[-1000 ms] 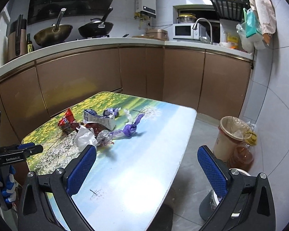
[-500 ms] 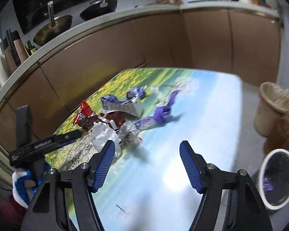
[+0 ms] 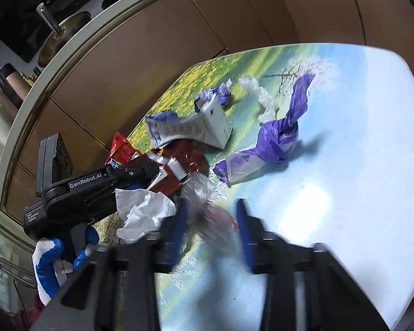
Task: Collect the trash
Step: 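Grasp the brown chip bag with the left tool while the right tool grasps a red-striped plastic wrapper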
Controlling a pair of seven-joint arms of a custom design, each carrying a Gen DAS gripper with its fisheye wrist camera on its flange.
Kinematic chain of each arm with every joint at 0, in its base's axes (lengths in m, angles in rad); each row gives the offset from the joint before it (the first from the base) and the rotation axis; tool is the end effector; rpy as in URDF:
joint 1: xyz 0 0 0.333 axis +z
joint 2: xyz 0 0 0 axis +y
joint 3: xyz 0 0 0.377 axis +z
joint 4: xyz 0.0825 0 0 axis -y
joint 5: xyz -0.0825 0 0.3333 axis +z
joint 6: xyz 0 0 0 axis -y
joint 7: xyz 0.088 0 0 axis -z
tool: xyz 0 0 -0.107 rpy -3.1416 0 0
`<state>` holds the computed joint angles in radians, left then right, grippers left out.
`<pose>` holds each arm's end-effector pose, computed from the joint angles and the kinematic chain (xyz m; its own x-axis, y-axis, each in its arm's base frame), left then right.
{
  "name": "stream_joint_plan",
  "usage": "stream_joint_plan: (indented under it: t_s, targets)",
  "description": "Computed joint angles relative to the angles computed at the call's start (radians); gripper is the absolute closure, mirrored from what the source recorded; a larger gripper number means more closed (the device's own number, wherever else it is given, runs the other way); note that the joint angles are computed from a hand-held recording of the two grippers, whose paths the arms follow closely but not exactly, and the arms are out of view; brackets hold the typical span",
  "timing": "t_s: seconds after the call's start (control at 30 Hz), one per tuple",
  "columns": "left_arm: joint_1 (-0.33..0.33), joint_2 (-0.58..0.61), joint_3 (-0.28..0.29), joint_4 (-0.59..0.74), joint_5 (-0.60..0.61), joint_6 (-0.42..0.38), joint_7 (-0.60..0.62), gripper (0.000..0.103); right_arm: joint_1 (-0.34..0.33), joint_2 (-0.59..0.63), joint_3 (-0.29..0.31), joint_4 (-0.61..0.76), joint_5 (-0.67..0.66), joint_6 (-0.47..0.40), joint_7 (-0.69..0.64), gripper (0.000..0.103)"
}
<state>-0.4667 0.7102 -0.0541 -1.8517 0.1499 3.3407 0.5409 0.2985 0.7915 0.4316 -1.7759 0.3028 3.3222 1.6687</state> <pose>0.6008 -0.3533 0.3175 0.1709 -0.7985 0.5773 -0.7920 -0.4598 -0.4016 0.5972 0.3874 0.3094 0.2137 -0.8369 -0.5040 -0.8432 0.1026 -0.5278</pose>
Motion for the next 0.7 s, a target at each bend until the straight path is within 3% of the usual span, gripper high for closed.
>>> stream_joint_plan:
  t_s: [0.23, 0.5, 0.7]
  targets:
    - [-0.093, -0.066, 0.099, -0.090, -0.047, 0.068, 0.013, 0.087, 0.030, -0.077, -0.035, -0.092, -0.012, 0.071, 0.006, 0.098]
    - [-0.397, -0.175, 0.393, -0.240, -0.243, 0.111, 0.157, 0.087, 0.114, -0.230, -0.120, -0.258, -0.016, 0.188, 0.054, 0.100]
    - [-0.537, -0.245, 0.500, -0.336, -0.387, 0.158, 0.276, 0.087, 0.198, -0.324, -0.195, -0.364, 0.004, 0.246, 0.066, 0.100]
